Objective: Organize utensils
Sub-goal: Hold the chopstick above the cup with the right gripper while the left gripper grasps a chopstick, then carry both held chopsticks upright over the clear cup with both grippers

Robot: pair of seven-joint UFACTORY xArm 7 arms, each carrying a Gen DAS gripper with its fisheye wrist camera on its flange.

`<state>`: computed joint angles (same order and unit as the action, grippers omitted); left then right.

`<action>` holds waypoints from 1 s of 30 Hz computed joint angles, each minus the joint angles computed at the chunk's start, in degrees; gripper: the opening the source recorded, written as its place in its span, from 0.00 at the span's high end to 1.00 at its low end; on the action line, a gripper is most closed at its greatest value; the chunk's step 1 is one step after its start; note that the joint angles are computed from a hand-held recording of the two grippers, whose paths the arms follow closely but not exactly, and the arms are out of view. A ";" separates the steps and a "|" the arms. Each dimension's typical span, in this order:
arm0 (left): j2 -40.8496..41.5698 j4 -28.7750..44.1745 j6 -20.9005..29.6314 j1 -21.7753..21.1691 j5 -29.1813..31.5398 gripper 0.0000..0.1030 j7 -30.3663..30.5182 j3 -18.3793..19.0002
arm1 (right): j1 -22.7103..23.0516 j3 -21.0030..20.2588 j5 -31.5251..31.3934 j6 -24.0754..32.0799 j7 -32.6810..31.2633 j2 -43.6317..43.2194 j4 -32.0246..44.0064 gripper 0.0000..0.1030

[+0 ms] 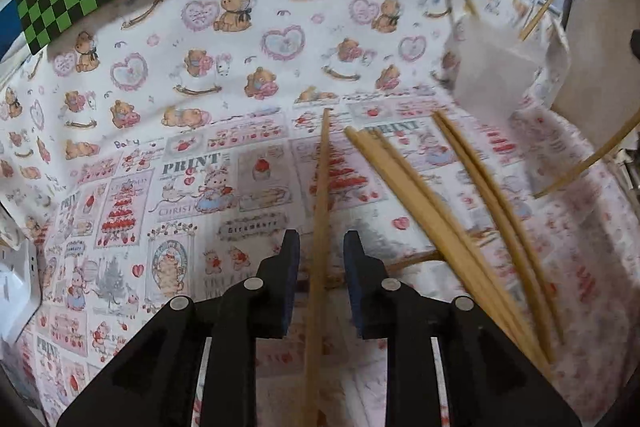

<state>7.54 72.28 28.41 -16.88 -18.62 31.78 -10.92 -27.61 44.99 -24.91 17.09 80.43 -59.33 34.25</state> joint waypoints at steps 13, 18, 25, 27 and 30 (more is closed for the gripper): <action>-1.78 2.49 11.23 -0.08 0.69 0.94 -3.14 0.87 | 2.97 -1.79 1.23 -2.67 0.24 1.76 -0.60 0.94; -6.13 -2.57 0.28 -0.43 -5.86 0.94 1.65 0.59 | 2.66 -0.98 1.09 -2.85 -0.55 0.52 -0.12 0.94; -10.98 -5.35 -5.79 -2.73 -29.14 0.94 20.81 2.52 | 1.81 -0.09 1.97 -3.21 -1.09 -0.73 -0.13 0.94; -11.87 -5.61 -6.65 -3.32 -32.27 0.94 23.37 3.06 | 1.77 -0.07 2.31 -3.22 -1.15 -0.60 -0.20 0.94; -12.64 -5.69 -6.69 -4.15 -37.64 0.94 27.42 3.97 | 1.68 -0.06 2.65 -3.18 -1.28 -0.19 -0.25 0.94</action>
